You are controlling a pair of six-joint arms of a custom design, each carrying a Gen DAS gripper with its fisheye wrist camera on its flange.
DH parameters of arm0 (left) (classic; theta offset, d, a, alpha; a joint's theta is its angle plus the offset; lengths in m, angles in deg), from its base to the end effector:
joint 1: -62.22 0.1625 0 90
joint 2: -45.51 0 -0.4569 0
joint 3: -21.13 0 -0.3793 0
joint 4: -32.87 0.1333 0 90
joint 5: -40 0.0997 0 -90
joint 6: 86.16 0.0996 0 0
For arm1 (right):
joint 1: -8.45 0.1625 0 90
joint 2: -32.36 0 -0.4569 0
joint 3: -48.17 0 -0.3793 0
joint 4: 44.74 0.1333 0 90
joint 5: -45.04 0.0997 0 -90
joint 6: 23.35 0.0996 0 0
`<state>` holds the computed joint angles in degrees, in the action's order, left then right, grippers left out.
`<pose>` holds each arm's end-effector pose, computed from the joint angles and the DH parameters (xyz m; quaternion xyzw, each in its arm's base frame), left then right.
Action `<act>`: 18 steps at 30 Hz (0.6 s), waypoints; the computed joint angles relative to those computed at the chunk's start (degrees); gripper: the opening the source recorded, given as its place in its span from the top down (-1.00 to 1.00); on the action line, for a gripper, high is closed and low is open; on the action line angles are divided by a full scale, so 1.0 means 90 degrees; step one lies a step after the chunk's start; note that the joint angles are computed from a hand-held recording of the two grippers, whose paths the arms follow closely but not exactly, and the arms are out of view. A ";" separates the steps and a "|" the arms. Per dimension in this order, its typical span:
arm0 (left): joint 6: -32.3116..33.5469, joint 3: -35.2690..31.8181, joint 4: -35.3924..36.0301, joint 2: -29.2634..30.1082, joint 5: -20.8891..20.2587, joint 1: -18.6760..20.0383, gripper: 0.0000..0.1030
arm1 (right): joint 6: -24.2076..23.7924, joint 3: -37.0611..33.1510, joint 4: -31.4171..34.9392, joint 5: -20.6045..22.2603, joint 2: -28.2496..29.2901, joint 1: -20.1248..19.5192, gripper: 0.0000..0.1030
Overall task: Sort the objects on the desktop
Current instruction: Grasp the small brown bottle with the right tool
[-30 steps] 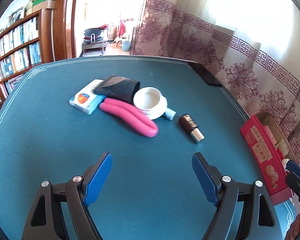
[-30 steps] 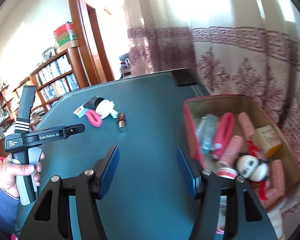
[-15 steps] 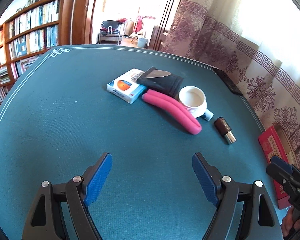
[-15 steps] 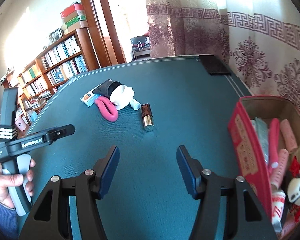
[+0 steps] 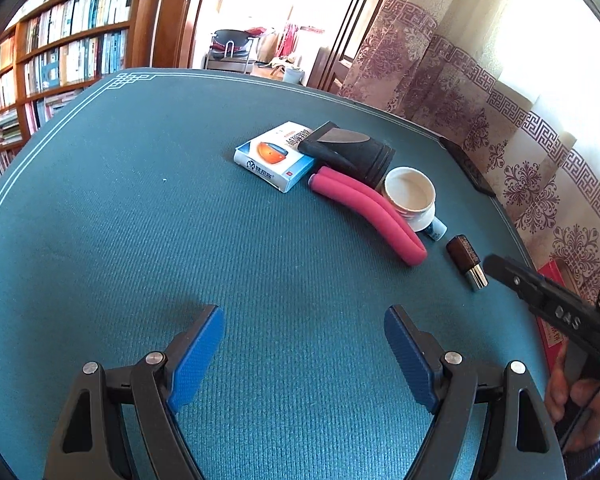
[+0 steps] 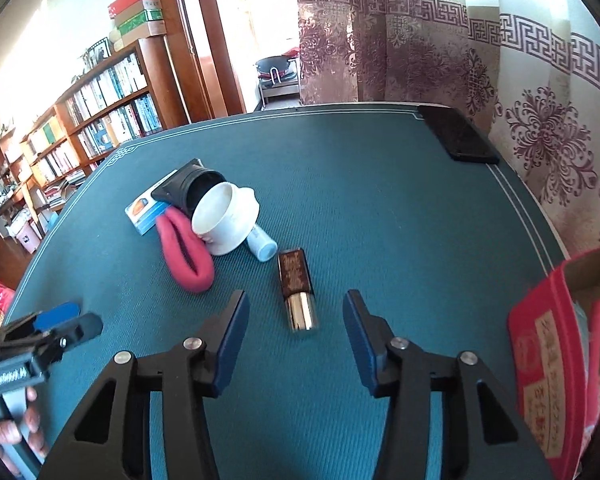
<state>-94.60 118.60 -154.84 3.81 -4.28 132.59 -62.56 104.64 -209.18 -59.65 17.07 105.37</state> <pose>-0.0341 -0.7046 0.1678 -0.0545 0.8699 -0.4079 0.2719 0.2112 -0.8431 0.0074 0.3386 -0.8887 0.2386 0.1966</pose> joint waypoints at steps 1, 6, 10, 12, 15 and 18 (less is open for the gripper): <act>-0.0017 -0.0014 0.0040 0.0005 -0.0021 0.0011 -0.62 | -0.0017 -0.0126 0.0045 -0.0022 0.0072 0.0013 0.06; -0.0026 -0.0054 0.0130 0.0014 -0.0016 0.0015 -0.62 | -0.0087 -0.0920 0.0515 -0.0200 0.0526 0.0055 0.28; -0.0071 -0.0128 0.0297 0.0010 -0.0016 0.0019 -0.62 | -0.0250 -0.1077 0.0493 -0.0416 0.0690 0.0044 0.58; -0.0052 -0.0231 0.0440 0.0037 -0.0016 0.0017 -0.62 | -0.0313 -0.0929 0.0337 -0.0479 0.0639 0.0043 0.58; 0.0017 -0.0457 0.0622 0.0132 -0.0012 -0.0008 -0.62 | -0.0240 -0.0614 0.0187 -0.0447 0.0462 -0.0004 0.58; 0.0221 -0.0733 0.0767 0.0278 -0.0050 -0.0053 -0.63 | -0.0115 -0.0283 0.0085 -0.0295 0.0257 -0.0073 0.58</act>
<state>-92.61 112.01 -147.94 6.31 -4.73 132.12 -63.59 102.10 -208.41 -62.30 19.38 104.71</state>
